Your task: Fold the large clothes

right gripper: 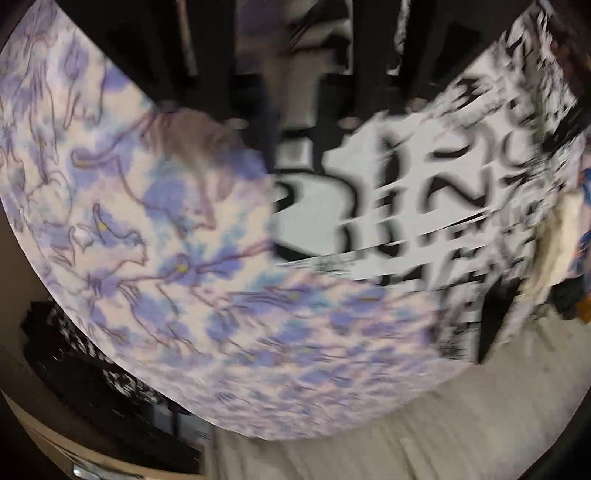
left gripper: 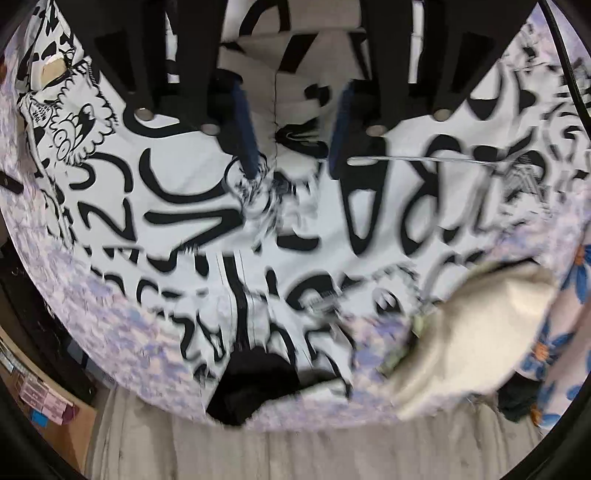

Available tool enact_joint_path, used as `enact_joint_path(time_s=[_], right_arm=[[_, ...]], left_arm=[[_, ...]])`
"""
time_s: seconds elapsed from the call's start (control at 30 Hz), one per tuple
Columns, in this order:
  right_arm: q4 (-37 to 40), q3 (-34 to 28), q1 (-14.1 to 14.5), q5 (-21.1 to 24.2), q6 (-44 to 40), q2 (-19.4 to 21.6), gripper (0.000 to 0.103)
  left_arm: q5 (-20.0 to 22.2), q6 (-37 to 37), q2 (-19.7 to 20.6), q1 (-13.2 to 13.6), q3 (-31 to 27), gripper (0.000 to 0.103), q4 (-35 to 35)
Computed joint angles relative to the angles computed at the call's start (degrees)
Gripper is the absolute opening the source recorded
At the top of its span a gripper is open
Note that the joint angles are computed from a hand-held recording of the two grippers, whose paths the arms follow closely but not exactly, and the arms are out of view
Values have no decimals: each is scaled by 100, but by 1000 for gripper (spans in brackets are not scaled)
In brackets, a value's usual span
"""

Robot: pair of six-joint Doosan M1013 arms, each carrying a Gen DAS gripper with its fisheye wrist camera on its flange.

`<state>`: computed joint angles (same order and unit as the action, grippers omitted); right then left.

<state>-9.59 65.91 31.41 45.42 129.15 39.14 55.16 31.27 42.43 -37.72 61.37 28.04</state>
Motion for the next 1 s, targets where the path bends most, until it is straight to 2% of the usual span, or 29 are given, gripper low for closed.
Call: enact_joint_path(time_s=[0.03,0.1,0.17,0.3,0.37,0.43,0.5,0.57,0.6,0.63,0.67,0.7,0.73,0.77,0.83,0.9,0.97,1.0], right_arm=[[137,62,62,-119,-92,-56,63],[345,9,210,-199,-329,-48,65],[402,-48,410,-216,-536,-16,65],[850,-131,680,-395,-1162,97,65],[985,-243,769,-305,-1342,240,65],[830,-393,817,41,-1175,380,65],[658,-403,788,243,-960,445,63],[-75,-274,776,400,-358,376,62],[-635,-238,794,582,34,353,62],[-983,-146,763,690,288,303,60],[-1031,85,687,499,424,177,50],[-779,219,606,382,346,102,26],[-574,353,520,277,308,26,7],[-475,422,472,230,306,-19,0],[-295,471,430,157,339,-68,0],[-406,424,466,269,549,-61,0],[-373,385,483,314,632,-60,4],[-395,402,497,321,674,-73,5]], left_arm=[[29,-226,-64,-56,52,61,292],[29,-725,-181,-170,167,67,946],[-143,-928,-298,-252,282,67,1160],[-1065,-897,-500,-352,659,67,737],[-1250,-744,-442,-384,695,67,317],[-1191,-427,-296,-385,615,64,-221],[-846,-57,-111,-356,447,58,-679],[-388,223,44,-341,286,58,-786],[-327,191,64,-311,323,57,-780],[-566,174,-3,-262,473,56,-894],[-784,136,-69,-232,611,55,-973],[-979,123,-137,-200,735,54,-1063],[-1024,150,-145,-194,759,54,-1086],[-1032,177,-153,-199,771,54,-1072],[-925,180,-147,-231,745,54,-948],[-792,132,-143,-246,704,55,-885],[-733,90,-154,-238,687,59,-900],[-696,36,-122,-245,637,66,-895]])
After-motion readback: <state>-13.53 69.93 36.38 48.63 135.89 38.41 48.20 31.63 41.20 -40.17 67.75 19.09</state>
